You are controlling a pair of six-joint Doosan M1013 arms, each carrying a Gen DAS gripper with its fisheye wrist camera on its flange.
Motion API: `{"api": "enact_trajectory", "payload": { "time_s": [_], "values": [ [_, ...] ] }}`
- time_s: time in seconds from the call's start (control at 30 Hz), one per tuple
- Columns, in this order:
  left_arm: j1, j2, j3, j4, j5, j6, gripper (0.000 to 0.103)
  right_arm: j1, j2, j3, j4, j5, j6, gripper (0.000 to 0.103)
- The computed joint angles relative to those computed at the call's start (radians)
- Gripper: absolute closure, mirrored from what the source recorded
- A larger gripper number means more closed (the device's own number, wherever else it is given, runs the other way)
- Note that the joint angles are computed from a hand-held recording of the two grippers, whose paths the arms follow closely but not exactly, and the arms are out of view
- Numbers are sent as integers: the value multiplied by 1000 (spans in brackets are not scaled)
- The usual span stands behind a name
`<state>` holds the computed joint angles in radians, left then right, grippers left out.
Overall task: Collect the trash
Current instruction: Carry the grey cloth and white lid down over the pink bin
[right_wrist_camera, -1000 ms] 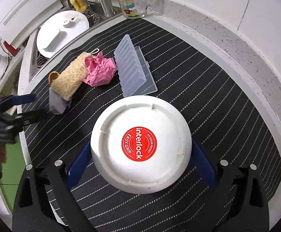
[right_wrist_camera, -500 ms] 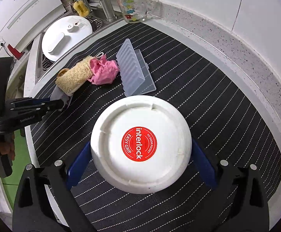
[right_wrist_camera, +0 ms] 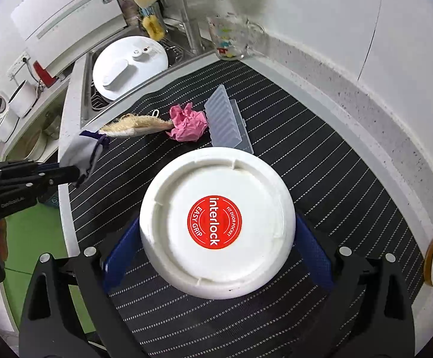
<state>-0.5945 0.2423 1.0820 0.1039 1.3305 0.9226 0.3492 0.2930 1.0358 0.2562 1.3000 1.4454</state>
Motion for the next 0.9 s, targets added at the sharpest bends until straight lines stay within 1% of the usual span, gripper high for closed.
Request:
{"api": "enact_trajectory", "payload": {
  "time_s": [0.13,0.27,0.37,0.5,0.63,0.8,0.83,0.9],
  "values": [
    [-26,-18,8,46,4,-54,89,-4,-18,13,19,-5,-43,8],
    [-50,-50,43,88,7,-125,89,7,-32,22,33,-1,-92,8],
    [-65,-91,87,122,14,-187,89,27,-34,14,48,5,-125,8],
    [-80,-160,157,178,37,-288,89,75,-28,-4,82,14,-182,8],
    [-101,-256,252,243,86,-417,89,147,-19,-17,129,22,-232,8],
    [-142,-396,384,309,177,-580,89,273,-9,-13,161,26,-267,8],
    [-148,-417,404,313,187,-601,89,292,-8,-10,160,25,-265,8],
    [-164,-473,458,323,215,-646,89,347,-5,-2,149,17,-248,8]
  ]
}}
